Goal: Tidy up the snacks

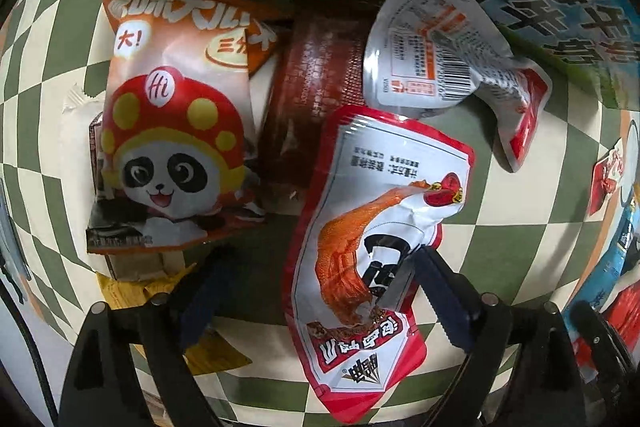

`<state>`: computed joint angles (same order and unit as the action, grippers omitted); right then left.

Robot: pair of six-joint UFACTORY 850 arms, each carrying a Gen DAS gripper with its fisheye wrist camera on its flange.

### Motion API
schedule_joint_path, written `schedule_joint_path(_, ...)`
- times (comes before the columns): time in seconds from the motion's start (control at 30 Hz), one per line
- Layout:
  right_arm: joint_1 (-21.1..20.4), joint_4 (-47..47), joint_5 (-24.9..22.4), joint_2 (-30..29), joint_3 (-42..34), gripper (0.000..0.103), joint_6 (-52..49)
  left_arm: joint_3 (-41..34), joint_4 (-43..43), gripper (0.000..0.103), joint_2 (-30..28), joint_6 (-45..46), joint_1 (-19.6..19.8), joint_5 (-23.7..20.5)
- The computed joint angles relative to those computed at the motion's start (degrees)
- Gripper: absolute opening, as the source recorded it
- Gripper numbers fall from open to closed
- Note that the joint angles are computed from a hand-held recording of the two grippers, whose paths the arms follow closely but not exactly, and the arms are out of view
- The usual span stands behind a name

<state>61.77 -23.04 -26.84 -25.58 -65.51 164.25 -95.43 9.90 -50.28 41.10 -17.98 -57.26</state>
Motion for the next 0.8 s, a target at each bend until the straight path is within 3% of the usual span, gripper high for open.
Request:
schedule_joint_path(0.2,-0.1,-0.2,1.3,-0.1,0.3,0.020,0.1,1.6,-3.9,0.094,1.6,5.4,0.0,-2.0)
schedule_joint_path(0.43,-0.2,2.3,2.2,-0.2,0.8,0.020,-2.2,12.3,3.3,0.095,6.7,6.9,-2.7,11.0)
schedule_joint_path(0.5,-0.1,2.8,1.9,0.0,0.8,0.020,-2.8,12.8,2.6,0.090,7.1,6.4,-3.2,11.3)
schedule_joint_path(0.57,0.0,2.9,1.4,0.0,0.8,0.020,-2.7,15.9,0.6,0.072,9.8,7.2,-2.9,13.1)
schedule_joint_path(0.8,-0.1,2.9,0.9,0.0,0.6,0.020,-2.8,16.7,0.5,0.055,12.1,8.6,-2.1,14.5)
